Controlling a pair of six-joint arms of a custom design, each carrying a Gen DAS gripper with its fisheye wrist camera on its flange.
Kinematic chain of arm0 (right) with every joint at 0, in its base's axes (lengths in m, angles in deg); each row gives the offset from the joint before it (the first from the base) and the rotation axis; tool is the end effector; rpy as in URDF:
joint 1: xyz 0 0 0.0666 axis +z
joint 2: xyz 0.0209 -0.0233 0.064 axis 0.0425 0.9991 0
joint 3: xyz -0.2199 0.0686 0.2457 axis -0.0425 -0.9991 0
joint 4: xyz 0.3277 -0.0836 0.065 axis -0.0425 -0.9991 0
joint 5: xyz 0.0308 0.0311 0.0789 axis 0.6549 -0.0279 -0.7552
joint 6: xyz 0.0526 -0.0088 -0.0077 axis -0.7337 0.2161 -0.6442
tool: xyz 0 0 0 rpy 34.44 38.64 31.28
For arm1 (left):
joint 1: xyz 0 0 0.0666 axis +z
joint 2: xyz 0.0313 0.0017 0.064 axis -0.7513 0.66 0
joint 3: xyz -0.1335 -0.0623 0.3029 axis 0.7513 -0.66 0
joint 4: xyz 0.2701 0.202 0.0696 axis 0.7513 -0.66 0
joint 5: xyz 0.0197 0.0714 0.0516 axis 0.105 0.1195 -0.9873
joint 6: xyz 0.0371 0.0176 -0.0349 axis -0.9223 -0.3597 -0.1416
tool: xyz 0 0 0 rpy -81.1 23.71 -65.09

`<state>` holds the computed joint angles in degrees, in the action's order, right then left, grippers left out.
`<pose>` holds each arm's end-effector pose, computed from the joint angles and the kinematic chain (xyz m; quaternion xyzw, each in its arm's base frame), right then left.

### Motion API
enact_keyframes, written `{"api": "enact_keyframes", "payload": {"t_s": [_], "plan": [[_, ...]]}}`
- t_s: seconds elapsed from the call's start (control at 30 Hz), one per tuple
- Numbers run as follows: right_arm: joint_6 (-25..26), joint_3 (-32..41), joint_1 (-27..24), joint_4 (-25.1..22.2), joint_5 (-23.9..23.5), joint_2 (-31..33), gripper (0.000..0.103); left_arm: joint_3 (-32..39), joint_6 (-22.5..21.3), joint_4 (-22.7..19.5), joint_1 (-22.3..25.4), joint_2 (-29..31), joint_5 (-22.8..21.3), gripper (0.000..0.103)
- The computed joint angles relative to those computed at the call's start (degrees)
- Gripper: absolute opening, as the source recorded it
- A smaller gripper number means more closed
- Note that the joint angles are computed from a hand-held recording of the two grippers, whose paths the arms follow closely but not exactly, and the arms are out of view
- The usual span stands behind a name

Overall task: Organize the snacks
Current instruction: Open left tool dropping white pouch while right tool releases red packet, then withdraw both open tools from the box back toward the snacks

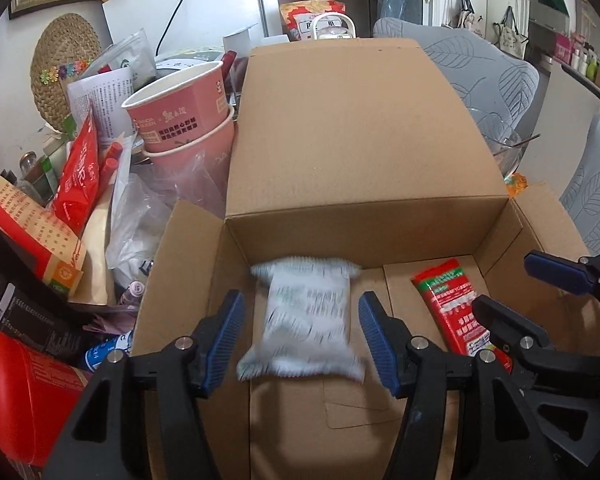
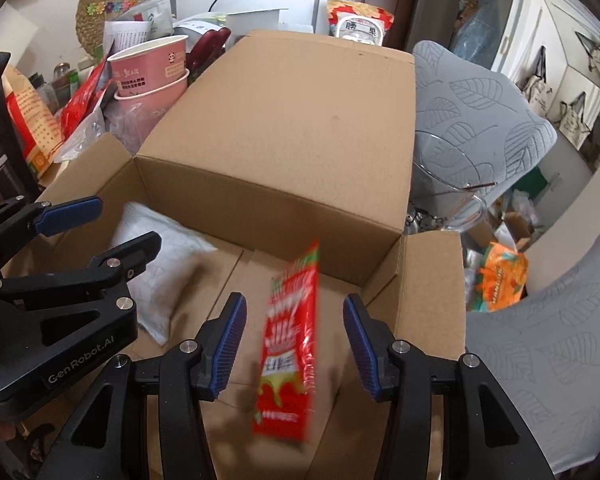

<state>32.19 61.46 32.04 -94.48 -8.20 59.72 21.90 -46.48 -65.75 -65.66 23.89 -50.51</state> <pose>0.4515 0.2543 0.4356 -0.2823 0.9016 0.0472 0.3244 0.3952 -0.1063 0.4292 -0.1107 0.9377 0.0909 0.3165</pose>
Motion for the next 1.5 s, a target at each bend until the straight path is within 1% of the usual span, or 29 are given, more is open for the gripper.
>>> {"api": "enact_keyframes", "payload": {"t_s": [0.07, 0.1, 0.37, 0.57, 0.8, 1.03, 1.2, 1.27, 1.37, 1.43, 1.5], "plan": [[-0.21, -0.09, -0.13, -0.03, -0.13, -0.24, 0.056, 0.46, 0.38, -0.61, -0.44, -0.02, -1.26, 0.071], [-0.24, -0.15, -0.12, 0.03, -0.04, -0.4, 0.056, 0.48, 0.46, -0.65, -0.61, -0.37, -1.81, 0.072], [-0.77, -1.86, 0.32, 1.8, -0.3, -4.03, 0.056, 1.8, 1.58, -2.19, -1.28, -3.06, -3.46, 0.072], [-1.23, -2.3, 0.96, 2.49, 0.65, -6.96, 0.056, 3.41, 2.18, -3.66, -2.7, -5.56, -5.89, 0.072], [-1.67, -2.88, 1.88, 3.29, 1.34, -11.15, 0.056, 5.98, 2.98, -5.78, -5.54, -8.87, -9.77, 0.072], [-1.81, -4.95, 2.89, 4.44, 1.84, -17.0, 0.056, 9.01, 4.08, -8.69, -10.29, -12.08, -15.09, 0.072], [-1.66, -7.32, 3.75, 5.31, 2.29, -21.57, 0.056, 10.66, 6.07, -11.62, -14.22, -13.81, -18.37, 0.072], [-1.63, -8.38, 4.08, 5.59, 2.44, -23.25, 0.056, 11.12, 7.19, -13.06, -16.03, -14.38, -19.64, 0.072], [-1.77, -10.29, 4.75, 6.13, 2.78, -26.32, 0.063, 11.48, 9.33, -15.36, -19.37, -15.49, -21.6, 0.072], [-1.8, -11.37, 5.02, 6.32, 3.06, -28.07, 0.064, 11.54, 11.17, -17.16, -21.91, -16.14, -23.29, 0.072], [-1.9, -12.24, 5.36, 6.08, 3.41, -29.68, 0.064, 11.66, 13.25, -19.15, -24.46, -16.79, -25.13, 0.077]]}}
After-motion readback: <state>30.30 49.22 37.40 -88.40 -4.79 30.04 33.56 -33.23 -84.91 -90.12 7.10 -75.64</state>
